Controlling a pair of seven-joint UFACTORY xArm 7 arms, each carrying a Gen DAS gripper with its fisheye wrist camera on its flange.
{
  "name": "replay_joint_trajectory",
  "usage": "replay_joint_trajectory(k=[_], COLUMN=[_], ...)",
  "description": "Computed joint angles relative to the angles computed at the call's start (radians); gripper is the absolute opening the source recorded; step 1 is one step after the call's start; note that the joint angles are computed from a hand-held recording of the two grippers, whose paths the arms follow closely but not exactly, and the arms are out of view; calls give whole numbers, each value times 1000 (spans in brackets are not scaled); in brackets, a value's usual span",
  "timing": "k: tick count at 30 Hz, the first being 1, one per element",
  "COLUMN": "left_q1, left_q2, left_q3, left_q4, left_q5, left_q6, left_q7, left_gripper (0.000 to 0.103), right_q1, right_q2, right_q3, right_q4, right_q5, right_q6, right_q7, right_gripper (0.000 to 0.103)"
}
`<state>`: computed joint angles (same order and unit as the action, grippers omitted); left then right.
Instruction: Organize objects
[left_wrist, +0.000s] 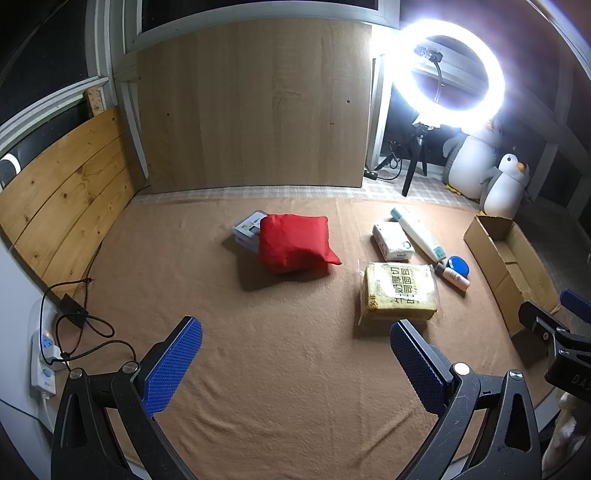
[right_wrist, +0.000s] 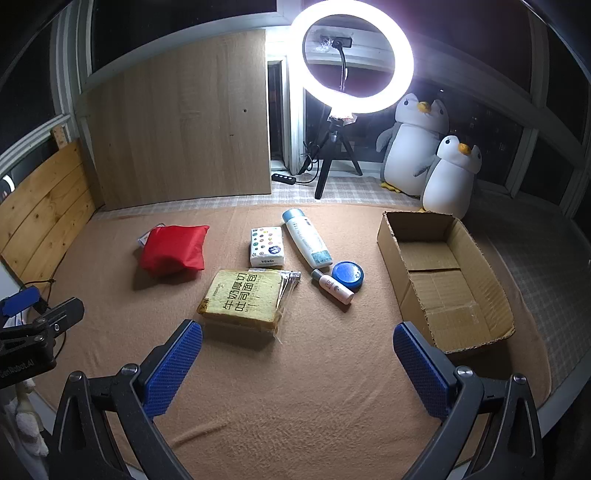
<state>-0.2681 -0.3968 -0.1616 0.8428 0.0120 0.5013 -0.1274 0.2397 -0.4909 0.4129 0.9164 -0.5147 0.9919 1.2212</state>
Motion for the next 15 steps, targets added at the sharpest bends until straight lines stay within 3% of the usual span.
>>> replay_joint_trajectory(k=[15], left_q1=[-7], left_q2=[16], left_q3=[4], left_q4=[12], left_q5=[-8], left_q6=[-1], left_q7=[12], left_gripper=[103], right_q1=[3], right_q2=[6], right_q3=[-1], right_q4=[8], right_q5=[0], right_q6=[2], right_q7=[-3], right_gripper=[102])
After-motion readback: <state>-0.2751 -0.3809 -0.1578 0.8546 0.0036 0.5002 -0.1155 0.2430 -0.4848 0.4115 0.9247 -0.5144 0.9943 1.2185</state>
